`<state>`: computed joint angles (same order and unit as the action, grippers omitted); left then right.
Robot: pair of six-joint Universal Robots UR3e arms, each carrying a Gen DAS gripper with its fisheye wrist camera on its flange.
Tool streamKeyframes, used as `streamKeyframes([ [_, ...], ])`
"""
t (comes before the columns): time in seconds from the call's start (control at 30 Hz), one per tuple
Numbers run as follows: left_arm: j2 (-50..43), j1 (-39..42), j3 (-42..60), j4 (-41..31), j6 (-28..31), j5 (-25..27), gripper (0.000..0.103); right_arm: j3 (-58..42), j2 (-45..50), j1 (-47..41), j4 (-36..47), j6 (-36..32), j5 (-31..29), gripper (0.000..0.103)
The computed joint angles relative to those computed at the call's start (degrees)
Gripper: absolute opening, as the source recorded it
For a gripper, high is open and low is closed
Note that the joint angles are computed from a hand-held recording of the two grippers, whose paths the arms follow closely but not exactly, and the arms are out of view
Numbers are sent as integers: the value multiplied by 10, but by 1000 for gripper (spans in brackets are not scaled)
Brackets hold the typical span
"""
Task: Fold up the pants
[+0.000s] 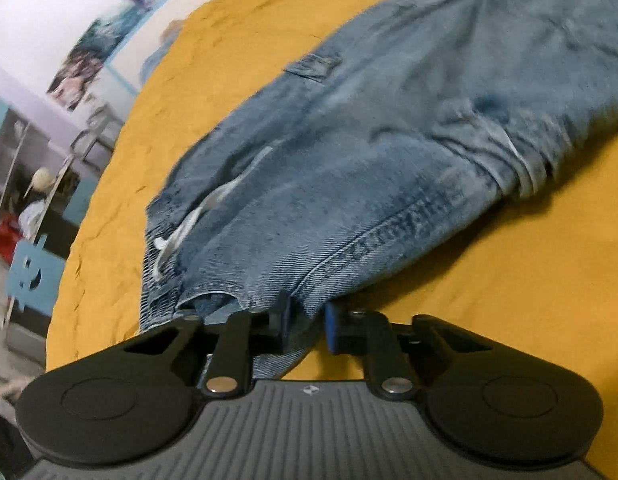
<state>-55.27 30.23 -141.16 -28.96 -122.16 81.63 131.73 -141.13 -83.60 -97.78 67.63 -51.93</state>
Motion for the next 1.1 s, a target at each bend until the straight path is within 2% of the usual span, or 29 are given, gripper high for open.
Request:
streamKeyframes([
  [0.07, 9, 4, 15, -22, -27, -8, 8, 29, -7, 1, -39, -26, -4, 55],
  [0.13, 17, 12, 31, -44, -43, -18, 7, 52, -30, -21, -35, -69, 18, 54],
  [0.2, 8, -1, 45, -41, -62, -9, 6, 62, -25, -14, -55, -61, 26, 42],
  [0.33, -10, -24, 67, -22, -101, 5, 5, 87, -28, 6, -117, -30, 29, 1],
  [0.43, -37, -47, 104, -14, -137, 18, 5, 70, -54, -15, -69, -36, 63, 0],
  [0.5, -77, -67, 149, -17, -160, 34, 4, 52, -31, 9, -103, 10, 70, 0],
  [0.53, -102, -81, 173, -11, -171, 47, 4, 44, -8, 31, -146, 42, 70, 0],
  [0.6, -160, -109, 232, 1, -186, 75, 4, 22, 71, 110, -284, 155, 41, 0],
  [0.7, -246, -144, 330, -1, -208, 114, 2, -43, 210, 232, -452, 290, -28, 0],
  [0.83, -369, -169, 489, -25, -234, 148, 1, -197, 404, 384, -572, 408, -146, 0],
  [0.97, -511, -193, 661, -36, -237, 184, 1, -414, 584, 483, -565, 491, -229, 0],
  [1.1, -664, -212, 863, -99, -253, 211, 1, -654, 770, 561, -525, 546, -299, 0],
])
